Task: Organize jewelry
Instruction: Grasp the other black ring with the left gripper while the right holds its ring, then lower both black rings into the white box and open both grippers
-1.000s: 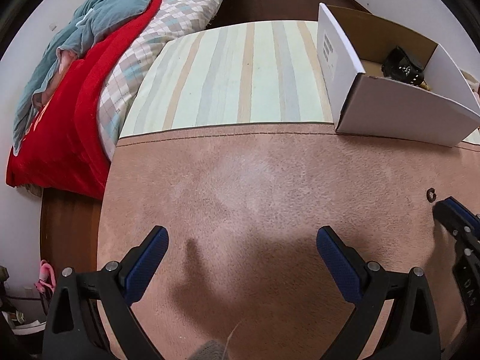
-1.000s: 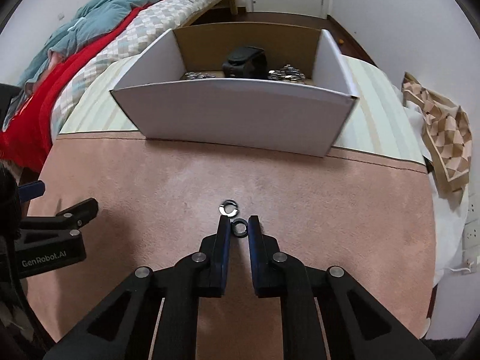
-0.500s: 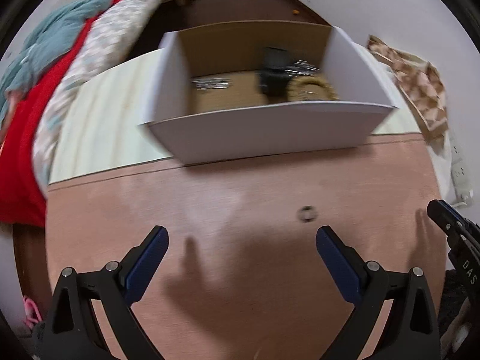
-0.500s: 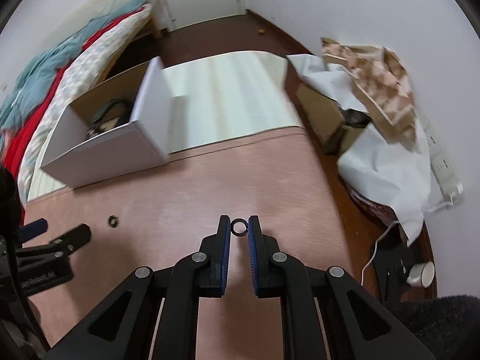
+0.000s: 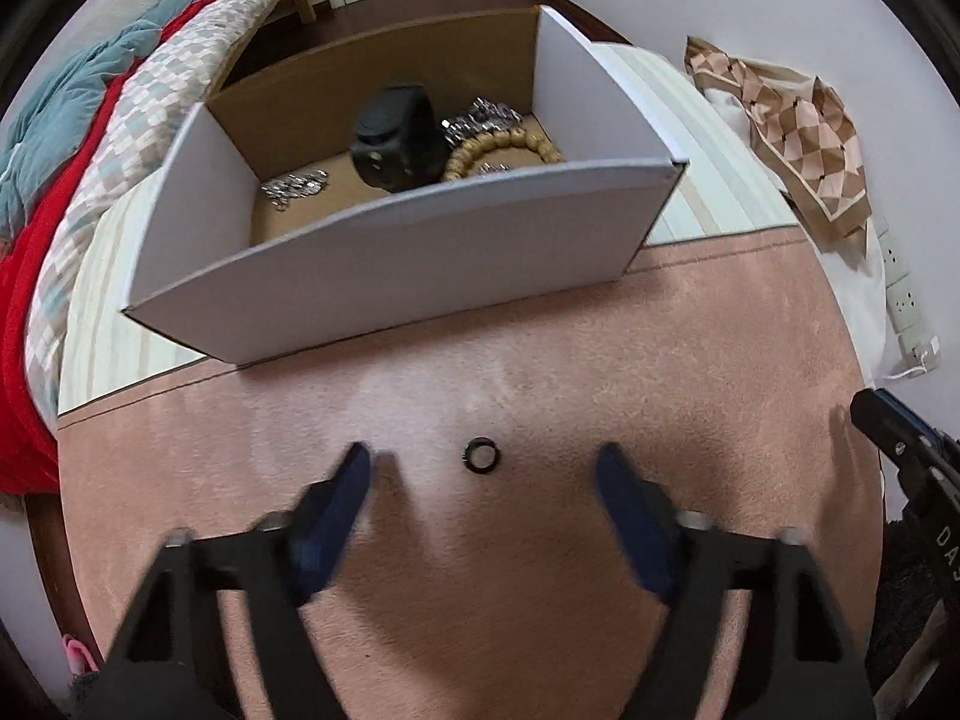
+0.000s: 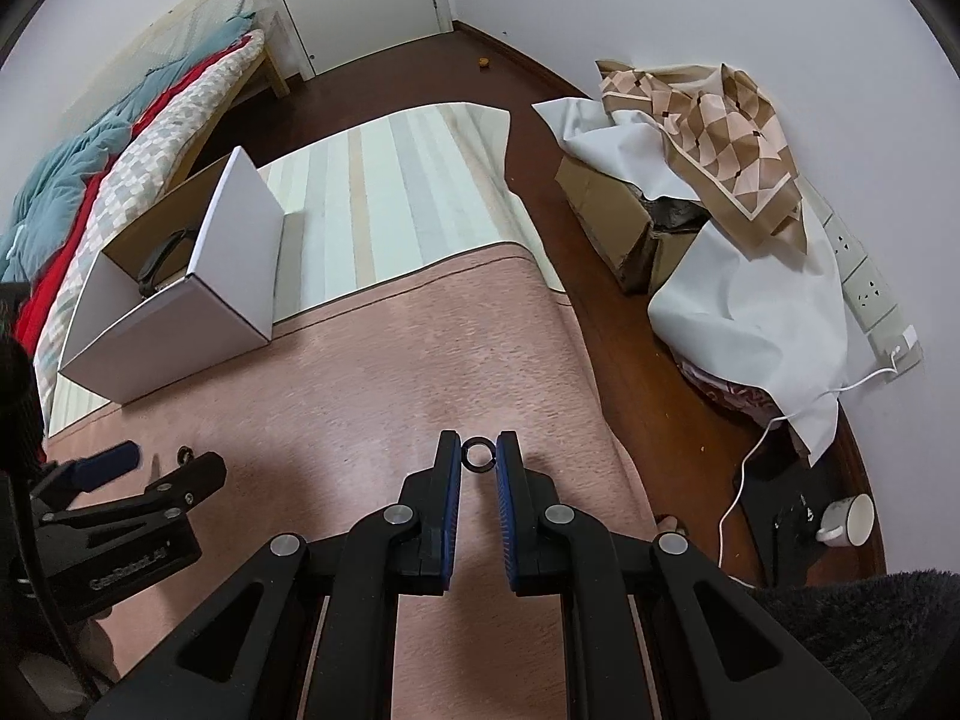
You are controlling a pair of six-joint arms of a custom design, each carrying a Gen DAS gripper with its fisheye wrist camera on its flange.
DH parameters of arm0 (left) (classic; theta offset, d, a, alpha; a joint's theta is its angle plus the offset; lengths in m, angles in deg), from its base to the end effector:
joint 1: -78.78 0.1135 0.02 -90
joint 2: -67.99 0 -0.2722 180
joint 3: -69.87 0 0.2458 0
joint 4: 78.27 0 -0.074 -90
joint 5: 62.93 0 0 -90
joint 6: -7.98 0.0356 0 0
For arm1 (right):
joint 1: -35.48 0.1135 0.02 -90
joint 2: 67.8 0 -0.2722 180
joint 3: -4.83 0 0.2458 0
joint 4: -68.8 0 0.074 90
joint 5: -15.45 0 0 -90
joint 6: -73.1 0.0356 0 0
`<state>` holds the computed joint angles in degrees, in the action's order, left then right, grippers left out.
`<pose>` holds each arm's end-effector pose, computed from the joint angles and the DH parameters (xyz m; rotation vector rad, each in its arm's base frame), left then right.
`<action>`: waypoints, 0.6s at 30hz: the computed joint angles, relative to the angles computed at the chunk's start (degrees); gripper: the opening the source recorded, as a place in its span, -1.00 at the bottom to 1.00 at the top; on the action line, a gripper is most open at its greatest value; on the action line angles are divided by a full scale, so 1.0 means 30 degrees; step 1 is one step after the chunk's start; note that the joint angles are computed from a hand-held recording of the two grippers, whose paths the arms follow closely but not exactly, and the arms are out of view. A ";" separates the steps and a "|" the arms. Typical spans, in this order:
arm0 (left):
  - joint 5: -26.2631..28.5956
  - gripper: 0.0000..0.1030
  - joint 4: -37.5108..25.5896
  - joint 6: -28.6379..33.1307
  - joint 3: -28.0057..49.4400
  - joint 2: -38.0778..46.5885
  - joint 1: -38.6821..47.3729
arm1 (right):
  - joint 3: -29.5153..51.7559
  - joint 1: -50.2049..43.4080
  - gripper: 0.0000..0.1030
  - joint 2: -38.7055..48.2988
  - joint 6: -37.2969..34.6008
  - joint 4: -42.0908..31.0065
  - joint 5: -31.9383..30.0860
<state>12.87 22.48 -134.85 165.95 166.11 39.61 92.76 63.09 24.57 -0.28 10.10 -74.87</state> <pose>0.2540 -0.1957 0.2670 -0.3667 2.8336 0.0907 0.2886 0.1512 0.2687 -0.2602 2.6859 0.2496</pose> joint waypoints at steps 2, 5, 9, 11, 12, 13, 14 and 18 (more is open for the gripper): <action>-0.0044 -0.09 0.0436 0.0074 -0.0141 -0.0152 -0.0031 | -0.0016 -0.0050 -0.76 0.0019 0.0049 0.0069 0.0002; -0.0076 -0.67 0.0523 0.0493 0.0195 0.0054 -0.0097 | -0.0010 -0.0078 -0.76 0.0028 0.0072 0.0112 -0.0032; -0.0158 -0.81 0.0455 0.0817 0.0633 0.0453 -0.0215 | 0.0029 -0.0097 -0.76 -0.0041 0.0048 0.0070 -0.0083; -0.0093 -0.81 0.0544 0.0810 0.0575 0.0396 -0.0195 | 0.0156 -0.0079 -0.76 -0.0127 0.0085 -0.0014 -0.0102; -0.0127 -0.81 0.0516 0.0782 0.0546 0.0309 -0.0200 | 0.0259 -0.0072 -0.76 -0.0181 0.0102 -0.0077 -0.0128; -0.0210 -0.81 0.0459 0.0762 0.0550 0.0168 -0.0219 | 0.0371 -0.0057 -0.76 -0.0253 0.0102 -0.0134 -0.0162; -0.0249 -0.81 0.0386 0.0758 0.0585 -0.0027 -0.0221 | 0.0519 -0.0004 -0.76 -0.0333 0.0114 -0.0231 -0.0170; -0.0571 -0.81 -0.0341 0.0646 0.1053 -0.1237 -0.0241 | 0.1449 0.0163 -0.76 -0.0601 0.0180 -0.0717 -0.0560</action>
<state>11.16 21.45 -132.91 169.11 162.40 38.88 97.11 63.57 22.77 0.26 7.95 -76.55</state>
